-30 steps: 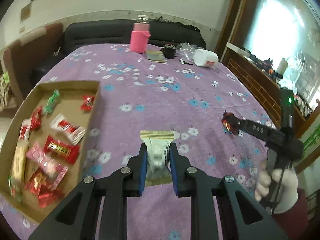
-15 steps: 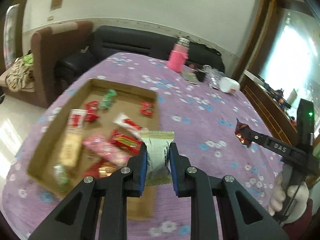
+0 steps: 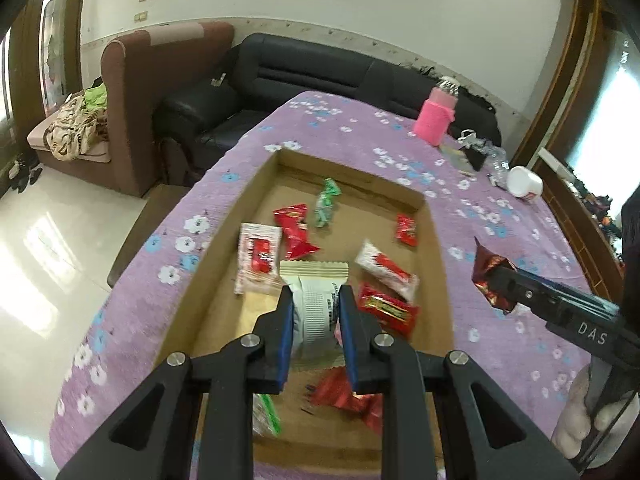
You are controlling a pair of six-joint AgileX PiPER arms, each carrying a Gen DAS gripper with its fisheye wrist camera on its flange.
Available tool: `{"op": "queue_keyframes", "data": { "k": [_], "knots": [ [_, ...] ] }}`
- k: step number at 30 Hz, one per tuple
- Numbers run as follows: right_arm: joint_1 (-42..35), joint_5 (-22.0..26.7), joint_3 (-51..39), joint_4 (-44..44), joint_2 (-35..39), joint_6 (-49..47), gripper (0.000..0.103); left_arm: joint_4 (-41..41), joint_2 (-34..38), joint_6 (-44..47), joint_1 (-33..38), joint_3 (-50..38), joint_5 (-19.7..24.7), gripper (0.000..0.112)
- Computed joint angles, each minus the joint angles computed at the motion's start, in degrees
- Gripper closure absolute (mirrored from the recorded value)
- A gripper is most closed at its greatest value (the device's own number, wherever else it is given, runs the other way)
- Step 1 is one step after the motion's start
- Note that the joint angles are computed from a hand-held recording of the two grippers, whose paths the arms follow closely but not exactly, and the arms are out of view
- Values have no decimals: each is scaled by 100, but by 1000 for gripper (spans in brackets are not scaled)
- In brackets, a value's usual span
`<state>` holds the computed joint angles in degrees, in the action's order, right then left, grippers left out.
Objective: Organize snacks
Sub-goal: 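Carry the cream candy and brown-red packet into the box and open both grippers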
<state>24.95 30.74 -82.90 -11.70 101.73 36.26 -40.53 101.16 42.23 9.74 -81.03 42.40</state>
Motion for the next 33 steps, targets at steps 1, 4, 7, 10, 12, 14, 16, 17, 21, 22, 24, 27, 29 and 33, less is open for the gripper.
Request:
{"op": "queue_keyframes", "data": {
  "k": [1,4,7,10,12,14,16,17,21,22,24,27,29,33],
  "knots": [
    [43,101,-232,1,183,-16,63,69,103,-65,-6,-104,26,92],
    [56,409,-1006,235,769,-249,63,275,444,-308,-19,-474,146,92],
    [20,743,-1755,385,1314,-382,63,469,759,-578,-57,-865,282,92],
    [-17,1016,-2331,503,1709,-447,63,623,1022,-816,-106,-1230,431,92],
    [-53,1164,-2693,552,1968,-509,63,734,1147,-944,-152,-1425,482,92],
    [-67,1316,-3027,528,2189,-520,63,835,1268,-1065,-183,-1620,540,92],
    [-92,1444,-3344,518,2417,-528,63,898,1398,-1182,-205,-1830,629,92],
    [-113,1510,-3496,530,2520,-547,63,915,1451,-1225,-213,-1919,662,91],
    [-171,1661,-3910,611,2839,-608,62,875,1602,-1252,-237,-2171,830,78],
    [-189,1656,-3947,643,2883,-606,62,865,1611,-1254,-241,-2189,836,68],
    [-222,1596,-3941,738,2913,-619,62,784,1568,-1202,-246,-2123,753,62],
    [-274,1388,-3731,966,2812,-705,61,637,1512,-1145,-204,-2092,797,59],
    [-281,1272,-3604,1039,2720,-734,51,522,1423,-1112,-160,-2007,780,53],
    [-250,1004,-3202,915,2377,-645,50,303,1112,-972,-39,-1711,688,51]
  ]
}}
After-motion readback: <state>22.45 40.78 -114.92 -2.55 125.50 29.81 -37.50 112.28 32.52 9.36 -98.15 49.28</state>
